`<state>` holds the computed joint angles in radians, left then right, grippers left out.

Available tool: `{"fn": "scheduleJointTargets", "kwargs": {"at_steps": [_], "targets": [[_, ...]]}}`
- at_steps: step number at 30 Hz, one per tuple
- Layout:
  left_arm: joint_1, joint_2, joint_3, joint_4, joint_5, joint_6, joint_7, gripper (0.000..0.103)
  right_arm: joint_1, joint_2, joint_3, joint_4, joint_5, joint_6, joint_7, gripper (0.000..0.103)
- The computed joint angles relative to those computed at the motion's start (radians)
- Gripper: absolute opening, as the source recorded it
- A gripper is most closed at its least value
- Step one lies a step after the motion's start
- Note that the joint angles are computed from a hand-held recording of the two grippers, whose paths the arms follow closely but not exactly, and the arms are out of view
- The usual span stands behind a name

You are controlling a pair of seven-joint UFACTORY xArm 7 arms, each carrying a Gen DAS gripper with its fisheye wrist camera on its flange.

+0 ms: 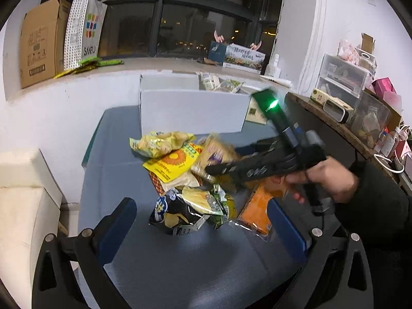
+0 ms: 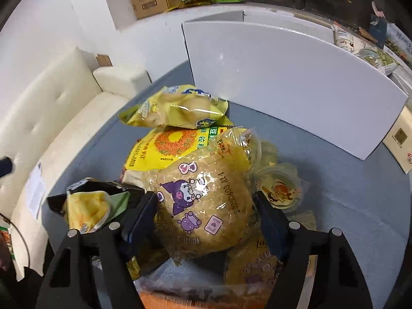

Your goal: Organize snacks

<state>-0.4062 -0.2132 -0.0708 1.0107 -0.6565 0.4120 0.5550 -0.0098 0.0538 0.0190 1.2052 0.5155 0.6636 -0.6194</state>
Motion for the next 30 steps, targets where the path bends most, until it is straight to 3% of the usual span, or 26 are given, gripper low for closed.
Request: {"fn": "scheduleJointTargets", "kwargs": {"at_steps": [9,13,16,18,19,20,22,23,30], "targets": [[0.044,0.145,-0.028,0.112,-0.006,0.1,-0.086,0.103,-0.013,-0.2,-0.077,-0.108,0.275,0.001,-0.146,0.079],[0.078,0.224,-0.051,0.184,-0.028,0.16,-0.147,0.103,0.013,-0.334,-0.121,-0.196,0.318,-0.04,-0.174,0.079],[0.094,0.279,-0.068,0.228,0.093,0.17,-0.269,0.103,0.036,-0.394,-0.154,-0.236,0.316,-0.045,-0.163,0.079],[0.111,0.307,-0.079,0.246,0.08,0.187,-0.272,0.102,0.05,-0.42,-0.168,-0.262,0.3,-0.058,-0.155,0.079],[0.116,0.312,-0.083,0.245,0.081,0.181,-0.281,0.097,0.054,-0.443,-0.181,-0.28,0.295,-0.056,-0.155,0.079],[0.124,0.316,-0.087,0.246,0.069,0.185,-0.275,0.084,0.059,-0.461,-0.194,-0.294,0.291,-0.051,-0.154,0.079],[0.136,0.301,-0.094,0.225,0.044,0.168,-0.25,0.076,0.066,-0.483,-0.21,-0.313,0.279,-0.051,-0.146,0.079],[0.139,0.291,-0.096,0.213,0.029,0.156,-0.231,0.066,0.071,-0.494,-0.217,-0.324,0.276,-0.054,-0.143,0.079],[0.12,0.184,-0.084,0.132,-0.064,0.043,-0.091,0.06,0.103,-0.5,-0.248,-0.337,0.272,-0.07,-0.128,0.079]]}}
